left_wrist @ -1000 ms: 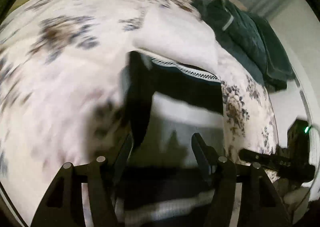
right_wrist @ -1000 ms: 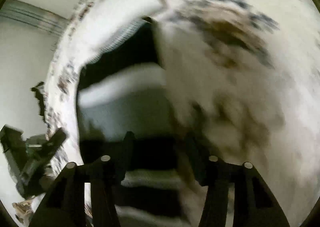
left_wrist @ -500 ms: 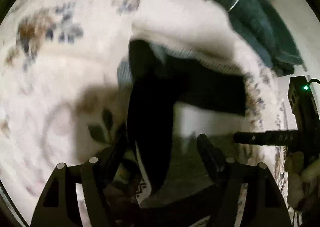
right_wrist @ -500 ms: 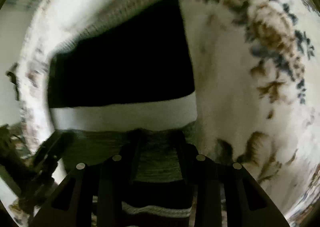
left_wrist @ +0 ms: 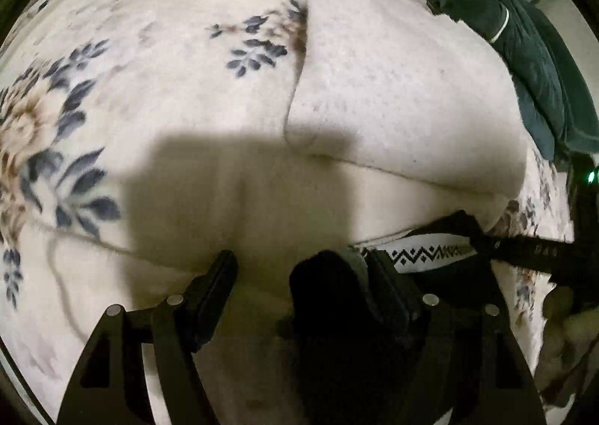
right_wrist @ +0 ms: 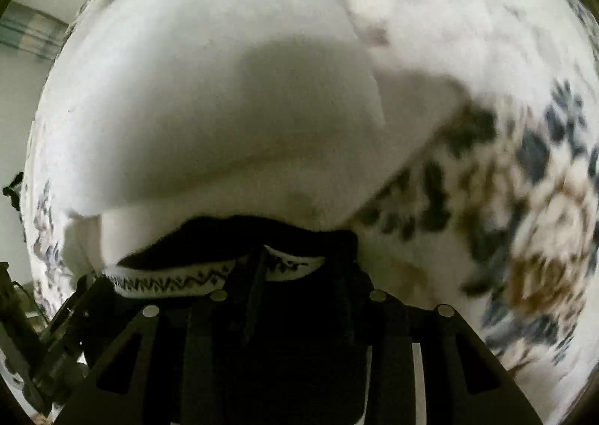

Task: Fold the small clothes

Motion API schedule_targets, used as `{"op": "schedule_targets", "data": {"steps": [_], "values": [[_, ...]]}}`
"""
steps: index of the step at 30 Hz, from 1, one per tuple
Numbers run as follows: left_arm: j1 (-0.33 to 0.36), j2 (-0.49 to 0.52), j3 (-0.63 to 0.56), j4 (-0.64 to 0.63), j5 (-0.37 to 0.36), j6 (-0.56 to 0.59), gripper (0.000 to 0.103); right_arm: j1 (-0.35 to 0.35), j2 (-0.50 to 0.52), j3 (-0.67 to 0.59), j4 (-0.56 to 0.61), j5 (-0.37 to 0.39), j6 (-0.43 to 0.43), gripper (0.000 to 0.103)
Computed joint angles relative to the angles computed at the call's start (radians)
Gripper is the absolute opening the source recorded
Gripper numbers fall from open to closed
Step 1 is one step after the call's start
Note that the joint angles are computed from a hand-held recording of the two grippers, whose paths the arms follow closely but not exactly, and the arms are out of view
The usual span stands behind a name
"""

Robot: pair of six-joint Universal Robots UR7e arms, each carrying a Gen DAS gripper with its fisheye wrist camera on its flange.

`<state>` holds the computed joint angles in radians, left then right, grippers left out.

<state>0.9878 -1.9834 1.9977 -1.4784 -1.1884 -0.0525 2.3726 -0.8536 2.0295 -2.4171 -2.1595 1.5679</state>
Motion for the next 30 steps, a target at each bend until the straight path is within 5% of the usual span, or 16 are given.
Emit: {"op": "schedule_targets", "data": {"steps": [3,5,7,9,11,12,13,14,15,16,18,21,23,27,30], "values": [[0.023,0.004,-0.049,0.036,-0.048,-0.009,0.071,0.023,-0.001,-0.067,0.109,-0.001,0.011,0.037],[0.055,0.000,-0.089,0.051,-0.100,-0.010,0.071,0.062,-0.025,-0.065,0.118,-0.009,0.034,0.046],[0.091,0.009,-0.102,0.050,-0.138,-0.024,0.071,0.098,-0.053,-0.019,0.047,-0.016,0.072,0.079],[0.132,0.036,-0.096,0.043,-0.182,-0.036,0.071,0.105,-0.076,0.072,-0.075,-0.012,0.114,0.090],[0.115,0.037,-0.069,0.012,-0.172,-0.018,0.067,0.069,-0.092,0.169,-0.217,0.041,0.119,0.090],[0.098,0.020,-0.051,-0.018,-0.177,0.024,0.053,0.041,-0.085,0.210,-0.305,0.079,0.117,0.087],[0.089,0.031,-0.056,-0.034,-0.183,0.046,0.008,0.030,-0.072,0.219,-0.351,0.079,0.116,0.073],[0.084,0.034,-0.062,-0.032,-0.195,0.069,0.009,0.037,-0.057,0.206,-0.355,0.046,0.108,0.056],[0.086,0.030,-0.064,-0.055,-0.200,0.091,0.009,0.045,-0.053,0.196,-0.358,0.027,0.085,0.010],[0.085,0.038,-0.064,-0.080,-0.190,0.106,0.009,0.048,-0.051,0.175,-0.348,0.017,0.059,0.009],[0.114,0.074,-0.072,-0.081,-0.191,0.122,0.010,0.061,-0.043,0.127,-0.248,-0.039,0.066,0.009],[0.123,0.087,-0.083,-0.044,-0.190,0.094,0.014,0.032,-0.040,0.100,-0.165,0.005,0.043,0.010],[0.105,0.076,-0.118,0.015,-0.187,0.045,0.025,0.028,-0.017,0.061,-0.139,0.025,0.050,0.018],[0.099,0.007,-0.197,0.110,-0.239,0.012,0.044,0.085,-0.021,0.048,-0.187,0.052,0.069,0.052],[0.058,-0.088,-0.261,0.217,-0.220,-0.020,0.053,0.176,-0.042,0.054,-0.184,0.073,0.120,0.053]]}}
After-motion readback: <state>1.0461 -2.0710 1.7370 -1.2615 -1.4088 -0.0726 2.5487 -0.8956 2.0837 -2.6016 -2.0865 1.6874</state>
